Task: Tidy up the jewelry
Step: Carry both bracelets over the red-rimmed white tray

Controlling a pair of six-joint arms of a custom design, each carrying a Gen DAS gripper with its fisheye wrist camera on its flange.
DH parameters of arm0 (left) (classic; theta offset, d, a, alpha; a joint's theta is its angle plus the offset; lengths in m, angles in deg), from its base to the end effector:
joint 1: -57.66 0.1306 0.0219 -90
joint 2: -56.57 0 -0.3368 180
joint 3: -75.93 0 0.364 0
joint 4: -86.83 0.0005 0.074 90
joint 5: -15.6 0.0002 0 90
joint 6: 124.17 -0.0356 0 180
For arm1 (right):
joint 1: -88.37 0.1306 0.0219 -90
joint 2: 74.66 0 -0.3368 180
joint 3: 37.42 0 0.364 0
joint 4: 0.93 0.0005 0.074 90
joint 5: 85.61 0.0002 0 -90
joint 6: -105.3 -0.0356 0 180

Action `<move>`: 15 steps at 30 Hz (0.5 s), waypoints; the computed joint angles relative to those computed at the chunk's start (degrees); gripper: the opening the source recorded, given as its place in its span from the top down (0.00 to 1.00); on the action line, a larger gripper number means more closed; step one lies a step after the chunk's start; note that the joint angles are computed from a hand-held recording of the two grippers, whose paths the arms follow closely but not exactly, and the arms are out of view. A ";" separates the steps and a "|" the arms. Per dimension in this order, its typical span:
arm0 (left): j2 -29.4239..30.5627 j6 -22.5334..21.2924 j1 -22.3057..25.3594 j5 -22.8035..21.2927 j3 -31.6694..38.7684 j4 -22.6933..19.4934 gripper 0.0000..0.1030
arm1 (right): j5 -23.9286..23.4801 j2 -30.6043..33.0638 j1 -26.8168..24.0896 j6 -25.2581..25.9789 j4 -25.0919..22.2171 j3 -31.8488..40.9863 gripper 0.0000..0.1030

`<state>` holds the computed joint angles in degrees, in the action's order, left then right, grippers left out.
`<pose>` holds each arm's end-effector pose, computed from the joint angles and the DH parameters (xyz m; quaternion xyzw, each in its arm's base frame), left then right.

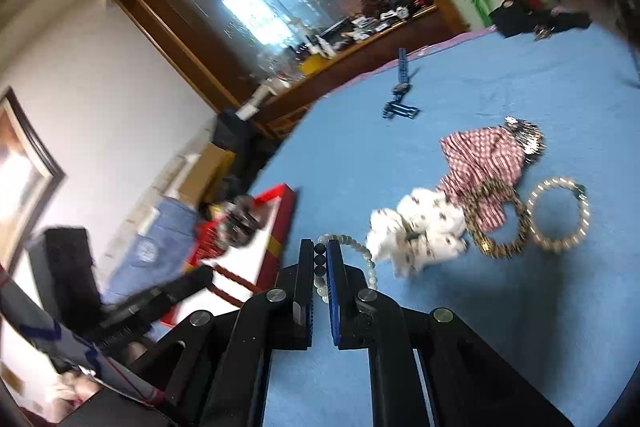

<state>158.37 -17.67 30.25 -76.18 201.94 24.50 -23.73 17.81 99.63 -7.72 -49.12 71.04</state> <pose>0.4520 -0.2337 0.5417 0.0787 0.8957 -0.1506 0.4109 0.4631 0.1088 0.5110 -0.0298 0.8568 0.3414 0.3853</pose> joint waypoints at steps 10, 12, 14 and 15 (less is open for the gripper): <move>-6.41 0.30 1.66 -7.14 -6.92 2.82 0.93 | 15.76 -1.45 10.37 7.70 -8.74 5.09 0.93; -7.80 -0.29 1.99 -10.54 -8.33 3.27 0.93 | 17.94 -0.34 11.98 8.44 -10.44 7.20 0.93; -8.83 -1.10 2.43 -12.97 -9.60 3.79 0.93 | 19.19 1.06 13.56 9.17 -11.74 9.51 0.93; -9.41 -1.19 2.87 -13.86 -10.36 3.89 0.93 | 19.99 1.80 14.28 9.42 -12.36 10.65 0.93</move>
